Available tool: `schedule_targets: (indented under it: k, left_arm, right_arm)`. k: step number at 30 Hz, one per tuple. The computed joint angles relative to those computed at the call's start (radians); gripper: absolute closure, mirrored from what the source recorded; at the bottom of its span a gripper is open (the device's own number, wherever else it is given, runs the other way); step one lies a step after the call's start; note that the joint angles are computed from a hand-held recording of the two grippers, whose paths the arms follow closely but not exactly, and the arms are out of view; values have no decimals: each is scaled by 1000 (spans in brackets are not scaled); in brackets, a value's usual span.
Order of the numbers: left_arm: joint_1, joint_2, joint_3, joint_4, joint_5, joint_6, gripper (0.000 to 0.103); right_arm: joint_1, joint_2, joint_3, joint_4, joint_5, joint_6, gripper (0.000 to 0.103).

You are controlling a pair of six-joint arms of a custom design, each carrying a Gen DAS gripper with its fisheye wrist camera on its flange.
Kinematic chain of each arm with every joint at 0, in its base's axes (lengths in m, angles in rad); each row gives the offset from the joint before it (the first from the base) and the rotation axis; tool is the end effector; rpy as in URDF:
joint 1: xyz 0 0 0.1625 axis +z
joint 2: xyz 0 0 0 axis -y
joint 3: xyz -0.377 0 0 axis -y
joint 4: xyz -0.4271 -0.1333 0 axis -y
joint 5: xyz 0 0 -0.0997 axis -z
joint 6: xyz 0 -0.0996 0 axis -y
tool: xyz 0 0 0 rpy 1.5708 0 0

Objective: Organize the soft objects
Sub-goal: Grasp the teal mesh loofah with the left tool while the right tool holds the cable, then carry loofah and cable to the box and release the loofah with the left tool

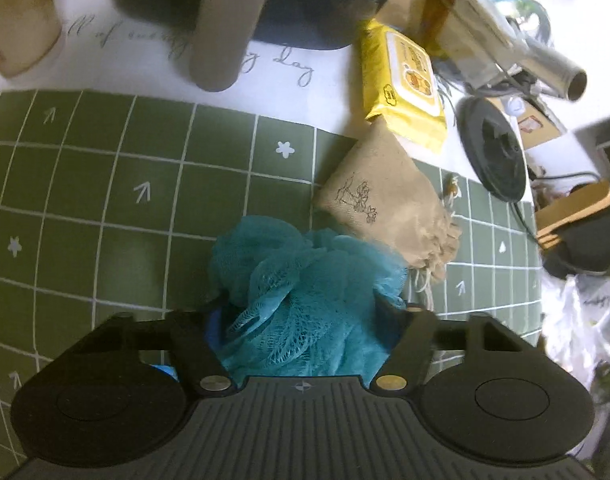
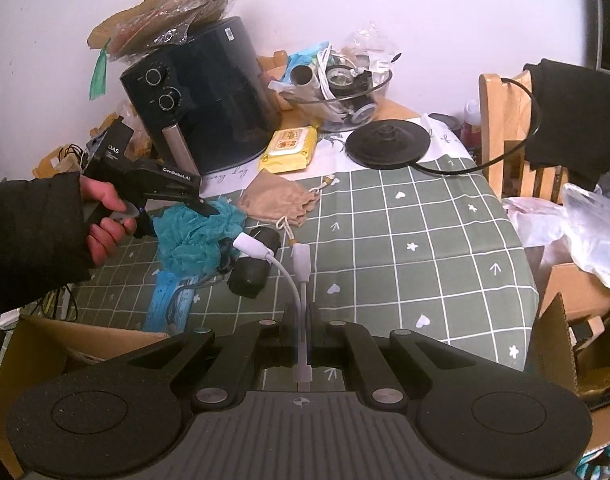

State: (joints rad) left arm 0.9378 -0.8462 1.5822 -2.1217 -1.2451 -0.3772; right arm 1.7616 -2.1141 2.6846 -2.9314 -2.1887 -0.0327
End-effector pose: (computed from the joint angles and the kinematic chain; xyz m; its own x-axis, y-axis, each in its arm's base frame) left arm -0.2496 -0.6194 0.0470 -0.8919 0.2733 -0.3602 0.2721 0.9607 0.0553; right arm 0.1297 -0.2728 0.2683 -0.8735 0.2268 0.4307 -0.1621 0.6988 -0.6967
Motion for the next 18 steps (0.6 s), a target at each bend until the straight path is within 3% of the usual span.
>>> schedule_targets:
  k: [4,18]
  left_arm:
    - [0,-19,3,-15,-17,9,60]
    - [-58,-183,156,-185,-55,163,65]
  right_arm:
    - [0,0,-1,2,4,-3,97]
    - [52,39,-41,4,-5,-3,97]
